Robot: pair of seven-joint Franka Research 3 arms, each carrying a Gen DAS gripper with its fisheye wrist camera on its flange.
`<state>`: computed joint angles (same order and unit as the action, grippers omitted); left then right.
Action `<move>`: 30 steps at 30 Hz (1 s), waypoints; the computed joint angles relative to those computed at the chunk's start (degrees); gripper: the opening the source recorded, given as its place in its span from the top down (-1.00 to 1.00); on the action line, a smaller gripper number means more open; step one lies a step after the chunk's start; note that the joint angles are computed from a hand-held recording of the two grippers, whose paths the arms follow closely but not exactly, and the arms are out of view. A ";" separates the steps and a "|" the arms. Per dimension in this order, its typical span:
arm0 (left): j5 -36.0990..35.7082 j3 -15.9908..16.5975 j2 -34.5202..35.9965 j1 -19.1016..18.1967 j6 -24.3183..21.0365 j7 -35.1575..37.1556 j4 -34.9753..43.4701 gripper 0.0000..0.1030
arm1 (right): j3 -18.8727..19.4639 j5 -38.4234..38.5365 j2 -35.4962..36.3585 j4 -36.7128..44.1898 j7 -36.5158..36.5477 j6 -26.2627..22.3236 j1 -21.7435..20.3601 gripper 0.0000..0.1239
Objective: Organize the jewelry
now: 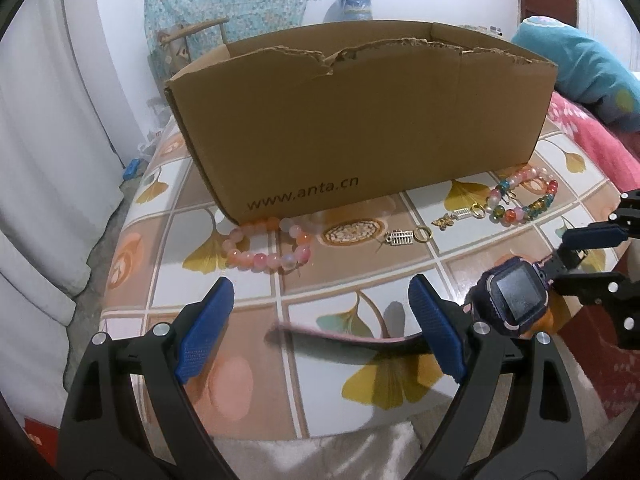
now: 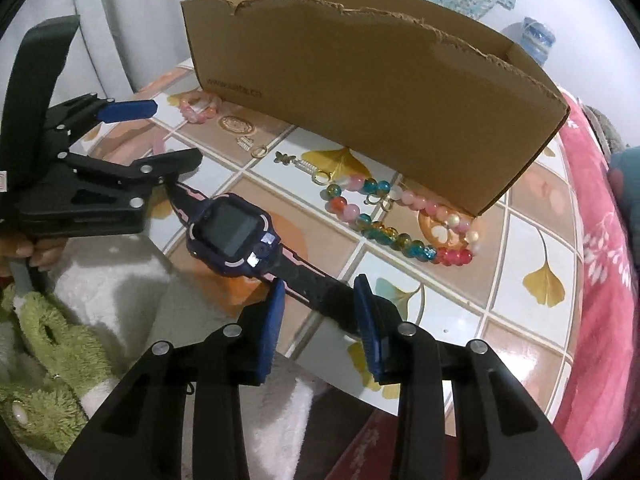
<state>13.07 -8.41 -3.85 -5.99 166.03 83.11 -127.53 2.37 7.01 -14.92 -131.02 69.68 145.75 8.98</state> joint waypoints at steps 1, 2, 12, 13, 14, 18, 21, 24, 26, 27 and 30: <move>0.03 -0.01 -0.25 0.00 -0.02 0.07 -0.22 -0.66 | 0.09 -0.11 0.08 -0.06 -0.01 0.35 0.04 0.43; 0.62 -0.03 -0.85 0.10 0.18 -0.07 -0.75 -0.66 | -0.03 0.05 0.04 -0.10 -0.27 0.43 0.10 0.43; -20.53 9.32 -7.00 -10.80 3.54 24.28 -5.73 -0.66 | -0.47 1.60 0.19 -0.62 -1.56 1.86 0.48 0.43; -23.83 10.12 -7.36 -12.15 2.92 28.01 -5.70 -0.66 | -0.55 1.90 0.20 -0.62 -1.82 1.89 0.52 0.43; -27.74 11.34 -7.58 -14.13 1.47 33.10 -5.25 -0.66 | -0.83 2.23 -0.36 -0.84 -2.41 1.55 0.49 0.43; -30.92 10.36 -5.97 -14.67 -2.99 43.02 -3.28 -0.43 | -0.92 3.06 -0.08 -0.68 -3.70 1.63 0.57 0.43; -32.97 9.05 -3.76 -13.51 -5.77 47.34 -1.01 -0.25 | -0.95 3.49 0.14 -0.40 -4.38 1.47 0.57 0.43; -36.06 8.09 -1.80 -11.98 -9.98 51.34 1.81 -0.24 | -0.92 3.77 0.35 -0.24 -4.80 1.48 0.55 0.43; -37.52 7.19 -0.45 -10.66 -13.00 52.44 3.79 -0.23 | -0.96 3.89 0.49 -0.11 -4.86 1.50 0.47 0.43; -37.60 6.69 0.11 -9.82 -14.74 52.16 4.74 -0.18 | -1.15 4.37 0.49 -0.01 -5.15 1.28 0.54 0.43; -40.67 5.45 0.83 -7.44 -20.05 52.75 6.81 -0.11 | -1.29 5.05 0.45 0.07 -5.76 1.04 0.54 0.43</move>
